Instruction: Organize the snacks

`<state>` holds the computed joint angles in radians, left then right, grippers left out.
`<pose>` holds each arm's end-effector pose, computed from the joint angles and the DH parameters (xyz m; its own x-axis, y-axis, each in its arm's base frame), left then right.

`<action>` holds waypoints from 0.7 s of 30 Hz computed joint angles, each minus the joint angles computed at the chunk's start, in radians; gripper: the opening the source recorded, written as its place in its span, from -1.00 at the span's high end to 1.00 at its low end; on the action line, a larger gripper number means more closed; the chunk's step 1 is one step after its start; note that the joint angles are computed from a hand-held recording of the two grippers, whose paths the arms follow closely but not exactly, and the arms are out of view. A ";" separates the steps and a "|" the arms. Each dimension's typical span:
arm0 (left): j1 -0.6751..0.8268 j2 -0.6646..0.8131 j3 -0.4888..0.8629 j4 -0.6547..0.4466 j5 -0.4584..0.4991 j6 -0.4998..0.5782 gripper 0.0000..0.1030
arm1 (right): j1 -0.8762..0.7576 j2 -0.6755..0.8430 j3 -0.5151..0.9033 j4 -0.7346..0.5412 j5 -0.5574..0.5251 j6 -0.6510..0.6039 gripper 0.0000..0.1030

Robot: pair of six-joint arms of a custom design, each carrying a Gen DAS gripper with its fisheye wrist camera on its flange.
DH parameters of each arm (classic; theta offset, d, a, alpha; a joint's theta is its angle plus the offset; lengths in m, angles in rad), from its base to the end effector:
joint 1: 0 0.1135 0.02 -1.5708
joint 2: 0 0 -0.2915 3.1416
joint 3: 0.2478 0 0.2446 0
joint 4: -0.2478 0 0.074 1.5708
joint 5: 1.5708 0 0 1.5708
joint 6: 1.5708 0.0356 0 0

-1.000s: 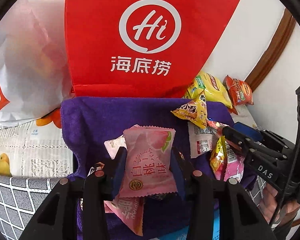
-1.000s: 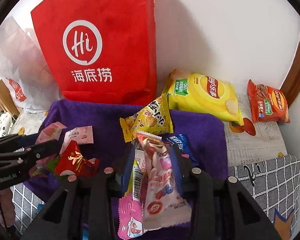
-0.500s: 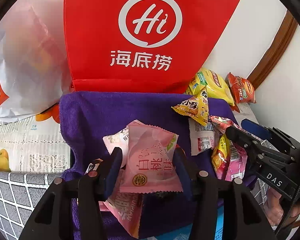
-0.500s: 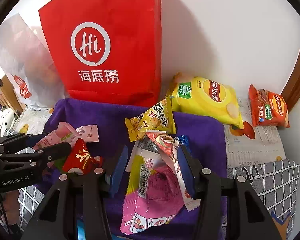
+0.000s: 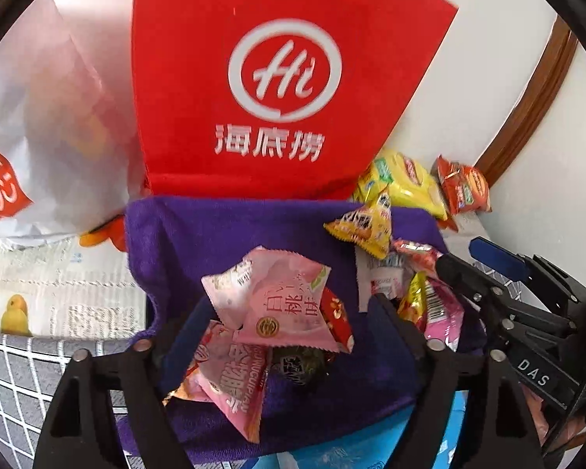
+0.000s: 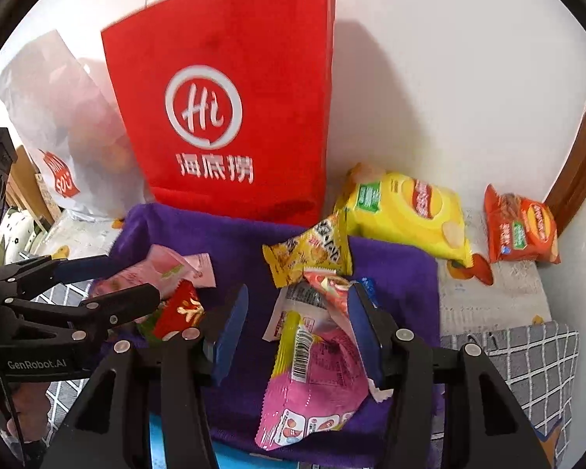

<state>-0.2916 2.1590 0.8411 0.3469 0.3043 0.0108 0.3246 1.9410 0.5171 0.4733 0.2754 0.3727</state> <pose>0.3418 -0.1137 0.0523 -0.7858 0.2466 -0.5671 0.4448 0.8625 -0.2412 0.2708 0.0809 0.0714 -0.7755 0.1088 -0.6219 0.1345 0.9909 0.0055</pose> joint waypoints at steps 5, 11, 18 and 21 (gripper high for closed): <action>-0.007 -0.087 -0.045 -0.010 -0.018 0.009 -0.74 | 0.016 -0.135 -0.053 -0.023 0.029 0.023 -0.16; -0.016 -0.218 -0.145 -0.029 -0.037 0.028 -0.85 | 0.091 -0.329 -0.089 -0.197 0.112 0.096 -0.23; 0.014 -0.455 -0.326 -0.066 -0.029 0.049 -0.86 | 0.268 -0.571 -0.111 -0.490 0.222 0.291 -0.25; 0.017 -0.586 -0.409 -0.106 -0.049 0.050 -0.88 | 0.407 -0.632 -0.077 -0.693 0.317 0.438 -0.25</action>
<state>-0.2750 1.5732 0.4324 0.2411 0.2549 0.0609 0.7312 1.3094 0.4403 -0.2195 0.5925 0.8103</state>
